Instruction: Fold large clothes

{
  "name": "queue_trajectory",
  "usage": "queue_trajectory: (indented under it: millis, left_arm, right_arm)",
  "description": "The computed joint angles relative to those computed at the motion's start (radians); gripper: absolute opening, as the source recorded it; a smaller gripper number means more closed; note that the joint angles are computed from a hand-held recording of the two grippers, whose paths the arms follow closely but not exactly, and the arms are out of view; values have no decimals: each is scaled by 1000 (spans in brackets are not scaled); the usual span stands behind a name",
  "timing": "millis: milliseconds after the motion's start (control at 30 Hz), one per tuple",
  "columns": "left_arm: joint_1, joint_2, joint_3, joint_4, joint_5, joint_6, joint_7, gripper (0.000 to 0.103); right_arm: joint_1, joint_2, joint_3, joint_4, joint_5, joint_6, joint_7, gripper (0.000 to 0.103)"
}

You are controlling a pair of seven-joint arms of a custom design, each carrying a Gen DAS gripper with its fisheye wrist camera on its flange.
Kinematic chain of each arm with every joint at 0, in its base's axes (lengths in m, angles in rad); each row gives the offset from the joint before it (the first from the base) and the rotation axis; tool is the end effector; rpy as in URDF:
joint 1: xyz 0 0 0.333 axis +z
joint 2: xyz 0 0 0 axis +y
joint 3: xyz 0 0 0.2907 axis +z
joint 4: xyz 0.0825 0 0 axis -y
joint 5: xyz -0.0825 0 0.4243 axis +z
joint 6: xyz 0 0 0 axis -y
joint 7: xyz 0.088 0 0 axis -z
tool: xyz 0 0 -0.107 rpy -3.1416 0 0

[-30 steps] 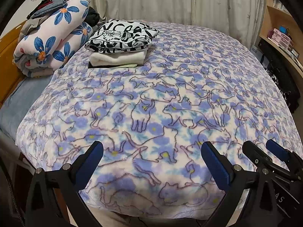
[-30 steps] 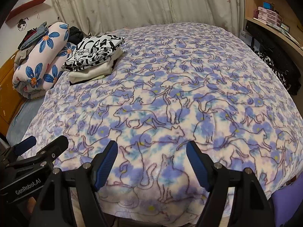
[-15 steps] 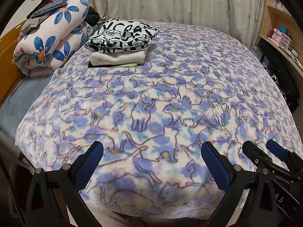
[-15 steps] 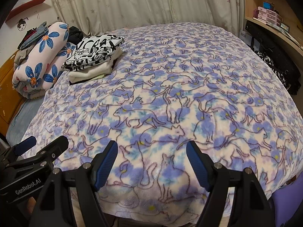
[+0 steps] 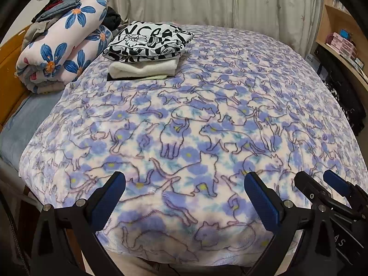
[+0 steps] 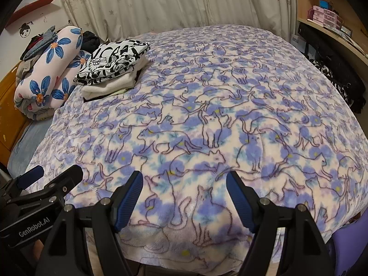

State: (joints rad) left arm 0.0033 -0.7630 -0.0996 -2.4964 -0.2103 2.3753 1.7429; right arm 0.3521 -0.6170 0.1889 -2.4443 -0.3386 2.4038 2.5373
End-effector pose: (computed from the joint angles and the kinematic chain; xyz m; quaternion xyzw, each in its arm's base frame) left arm 0.4237 -0.0484 0.5783 -0.6142 0.7215 -0.2551 0.1928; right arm 0.3960 0.2436 0.5437 -0.5815 0.7419 -0.2080 0.2612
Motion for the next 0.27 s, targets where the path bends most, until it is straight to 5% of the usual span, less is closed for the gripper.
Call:
queue_trajectory:
  millis: [267]
  left_arm:
    - [2, -16, 8, -23, -1, -3, 10, 102]
  right_arm:
    - [2, -7, -1, -8, 5, 0, -1, 75]
